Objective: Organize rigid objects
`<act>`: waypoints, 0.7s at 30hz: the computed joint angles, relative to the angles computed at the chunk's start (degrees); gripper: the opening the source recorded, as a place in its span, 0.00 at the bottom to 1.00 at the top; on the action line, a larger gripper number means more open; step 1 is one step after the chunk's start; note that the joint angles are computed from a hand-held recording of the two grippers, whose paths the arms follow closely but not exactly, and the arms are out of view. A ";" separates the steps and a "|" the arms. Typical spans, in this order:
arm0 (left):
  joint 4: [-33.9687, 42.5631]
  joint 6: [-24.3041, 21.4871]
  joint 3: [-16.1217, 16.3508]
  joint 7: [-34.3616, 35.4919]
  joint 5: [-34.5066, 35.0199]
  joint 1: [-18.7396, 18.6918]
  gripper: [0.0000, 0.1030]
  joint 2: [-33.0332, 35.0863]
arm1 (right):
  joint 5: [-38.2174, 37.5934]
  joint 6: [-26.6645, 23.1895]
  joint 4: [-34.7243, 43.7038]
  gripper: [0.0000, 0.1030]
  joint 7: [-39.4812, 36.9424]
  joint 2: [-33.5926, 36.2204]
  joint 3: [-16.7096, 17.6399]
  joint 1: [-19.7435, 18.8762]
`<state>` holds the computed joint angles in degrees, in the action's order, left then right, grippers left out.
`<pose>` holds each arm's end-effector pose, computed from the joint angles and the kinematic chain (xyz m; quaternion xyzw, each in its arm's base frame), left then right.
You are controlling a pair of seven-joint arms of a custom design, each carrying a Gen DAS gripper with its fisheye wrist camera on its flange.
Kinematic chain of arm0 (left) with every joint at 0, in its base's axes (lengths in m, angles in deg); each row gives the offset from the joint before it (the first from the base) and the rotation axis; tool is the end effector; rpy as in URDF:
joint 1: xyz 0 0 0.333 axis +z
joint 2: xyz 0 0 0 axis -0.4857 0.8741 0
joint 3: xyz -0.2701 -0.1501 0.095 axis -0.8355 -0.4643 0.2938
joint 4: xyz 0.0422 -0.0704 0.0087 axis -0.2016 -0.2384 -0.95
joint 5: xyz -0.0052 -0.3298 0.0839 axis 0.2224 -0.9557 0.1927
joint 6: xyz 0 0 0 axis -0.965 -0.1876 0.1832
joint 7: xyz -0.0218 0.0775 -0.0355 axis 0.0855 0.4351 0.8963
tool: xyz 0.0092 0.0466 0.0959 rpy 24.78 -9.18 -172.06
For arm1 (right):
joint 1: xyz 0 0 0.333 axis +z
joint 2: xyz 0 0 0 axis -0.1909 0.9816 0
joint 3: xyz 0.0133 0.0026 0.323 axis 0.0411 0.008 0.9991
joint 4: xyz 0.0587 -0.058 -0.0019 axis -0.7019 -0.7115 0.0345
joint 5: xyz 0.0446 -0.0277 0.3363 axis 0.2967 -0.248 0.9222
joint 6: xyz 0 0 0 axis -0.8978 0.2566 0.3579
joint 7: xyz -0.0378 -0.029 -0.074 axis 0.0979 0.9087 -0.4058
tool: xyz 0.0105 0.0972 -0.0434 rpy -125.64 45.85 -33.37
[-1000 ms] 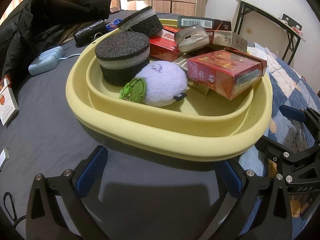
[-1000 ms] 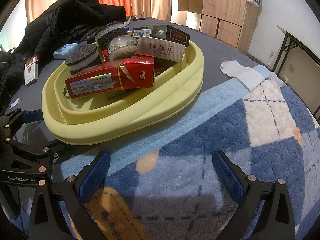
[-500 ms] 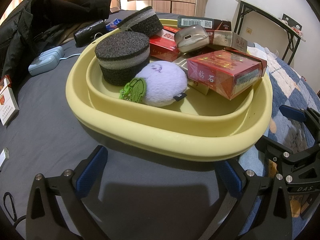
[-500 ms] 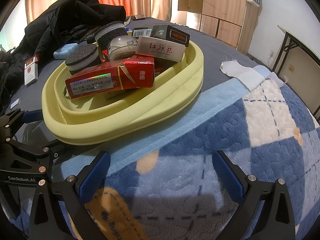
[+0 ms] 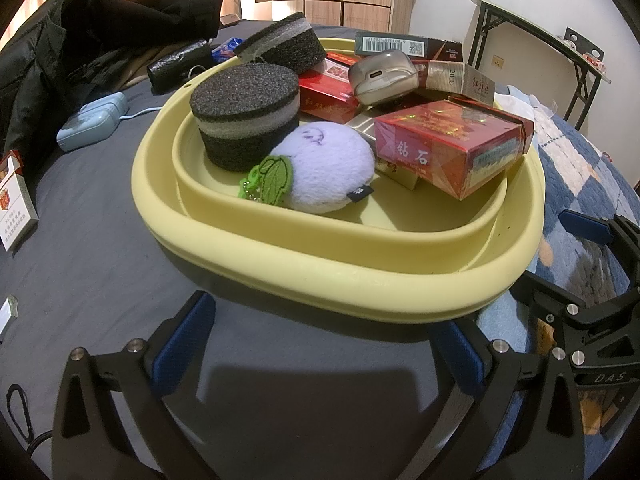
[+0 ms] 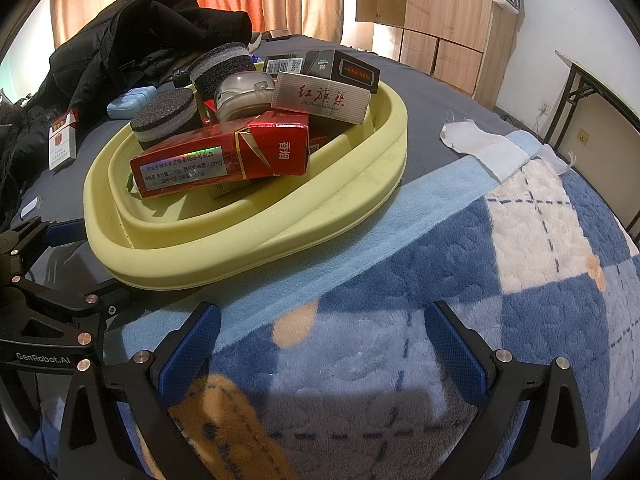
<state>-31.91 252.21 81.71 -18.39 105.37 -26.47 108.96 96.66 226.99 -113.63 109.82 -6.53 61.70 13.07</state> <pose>0.6646 -0.0144 0.3096 -0.6991 0.6456 -0.2179 0.2169 0.4447 0.2128 0.4757 -0.8441 0.3953 -0.1726 0.3185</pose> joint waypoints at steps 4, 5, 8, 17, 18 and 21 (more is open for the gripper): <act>0.02 -0.02 -0.02 -0.03 0.05 0.02 1.00 0.01 | 0.03 -0.01 0.00 1.00 -0.02 -0.01 -0.01 0.01; 0.02 -0.02 -0.02 -0.03 0.05 0.02 1.00 0.01 | 0.03 -0.01 0.00 1.00 -0.02 -0.01 -0.01 0.02; 0.02 -0.02 -0.03 -0.05 0.07 0.03 1.00 0.01 | -0.01 0.01 -0.03 1.00 0.01 -0.03 -0.01 0.01; 0.03 -0.03 -0.05 -0.06 0.09 0.05 1.00 0.01 | -0.01 0.01 -0.02 1.00 0.02 -0.02 -0.01 0.01; 0.03 -0.03 -0.05 -0.06 0.09 0.05 1.00 0.01 | -0.02 0.00 0.01 1.00 0.03 0.01 -0.01 0.01; 0.03 -0.03 -0.04 -0.06 0.10 0.05 1.00 0.01 | -0.02 0.00 0.01 1.00 0.03 0.01 -0.01 0.01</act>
<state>-31.88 252.18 81.67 -18.45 105.47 -26.43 108.97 96.64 226.99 -113.62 109.85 -6.53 61.69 13.08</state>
